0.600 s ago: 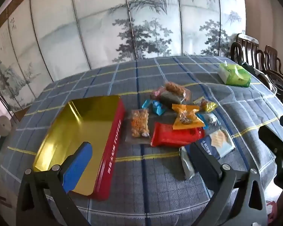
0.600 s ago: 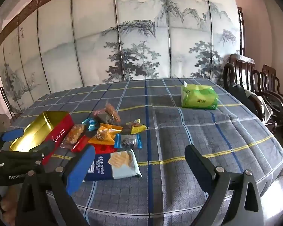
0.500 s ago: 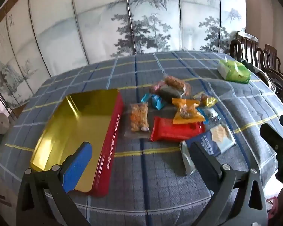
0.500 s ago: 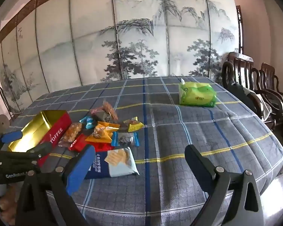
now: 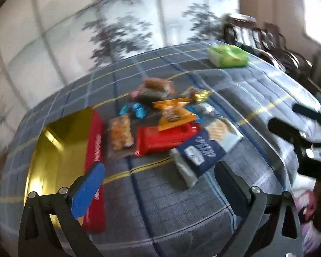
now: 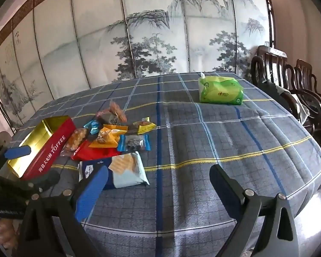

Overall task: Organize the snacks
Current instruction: 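Move the left gripper over the blue soda cracker pack and close on it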

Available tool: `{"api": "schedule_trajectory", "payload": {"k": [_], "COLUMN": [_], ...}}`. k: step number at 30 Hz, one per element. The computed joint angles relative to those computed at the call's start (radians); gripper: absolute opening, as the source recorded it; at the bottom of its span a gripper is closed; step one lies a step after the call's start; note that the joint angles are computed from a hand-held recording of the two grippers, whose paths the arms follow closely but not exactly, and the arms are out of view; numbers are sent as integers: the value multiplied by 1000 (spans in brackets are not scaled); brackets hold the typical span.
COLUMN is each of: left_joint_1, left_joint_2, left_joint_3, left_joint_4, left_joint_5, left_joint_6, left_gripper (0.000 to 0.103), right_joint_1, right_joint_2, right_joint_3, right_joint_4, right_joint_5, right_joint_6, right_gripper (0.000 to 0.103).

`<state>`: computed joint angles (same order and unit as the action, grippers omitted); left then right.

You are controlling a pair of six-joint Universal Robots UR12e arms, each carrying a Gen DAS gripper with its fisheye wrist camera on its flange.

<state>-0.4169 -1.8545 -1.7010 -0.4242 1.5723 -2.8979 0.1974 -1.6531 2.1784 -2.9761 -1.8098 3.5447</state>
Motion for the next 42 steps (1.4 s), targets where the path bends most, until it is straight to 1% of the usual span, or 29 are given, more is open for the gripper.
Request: {"api": "schedule_trajectory", "payload": {"k": [2,4,6,8,12,13,14,17,18,19,24,28,30,31,32,33,34,36,37,38,39,40,42], "left_joint_1": [0,-11,-19,-18,-31,-32,-33,-33,-33,-31,-33,-30,-29,-27,-28,-28,-24,-14,-7,-2,0,-1,-6], "left_joint_2": [-10,-26,-41,-56,-92,-100,-107,-126,-128,-127,-135,-138,-140,-141,-144,-146,-148,-153,-157,-159,-159,-158,-150], "left_joint_3": [13,27,48,73,109,121,130,164,167,165,179,183,186,186,185,182,184,203,218,228,234,232,220], "left_joint_4": [-20,-17,-31,-75,-114,-136,-156,-239,-248,-242,-254,-256,-258,-252,-237,-220,-222,-274,-312,-344,-364,-361,-345], "left_joint_5": [-40,-37,-43,-78,-51,-47,-45,-58,-64,-77,-82,-107,-114,-118,-111,-107,-117,-153,-175,-196,-212,-208,-206], "left_joint_6": [75,136,176,214,272,286,298,332,341,348,377,406,422,434,442,448,454,455,449,446,446,456,483], "left_gripper": [101,101,101,101,100,95,89,78,77,72,71,68,69,72,80,83,85,85,83,77,75,72,54], "right_joint_1": [8,4,-7,-14,-28,-30,-30,-34,-38,-41,-57,-63,-66,-68,-69,-70,-72,-76,-78,-80,-82,-84,-88], "right_joint_2": [4,-2,-8,-11,-16,-16,-15,-12,-12,-13,-13,-14,-15,-15,-15,-15,-15,-17,-18,-19,-20,-21,-21], "right_joint_3": [-14,-12,-15,-19,-20,-23,-24,-29,-30,-28,-25,-23,-22,-22,-22,-21,-20,-18,-16,-15,-14,-13,-11], "right_joint_4": [22,25,50,68,95,103,106,123,126,125,130,133,133,132,132,132,133,133,135,137,139,140,139], "right_joint_5": [-32,-37,-25,-25,-5,-4,-6,-9,-5,-1,15,22,26,28,30,31,33,39,41,42,42,43,47], "right_joint_6": [0,2,5,10,16,13,12,9,12,14,29,34,36,37,37,38,40,43,46,48,52,57,63], "right_gripper": [98,98,98,98,98,98,98,98,98,98,98,98,98,98,98,98,98,98,98,98,98,98,98]}}
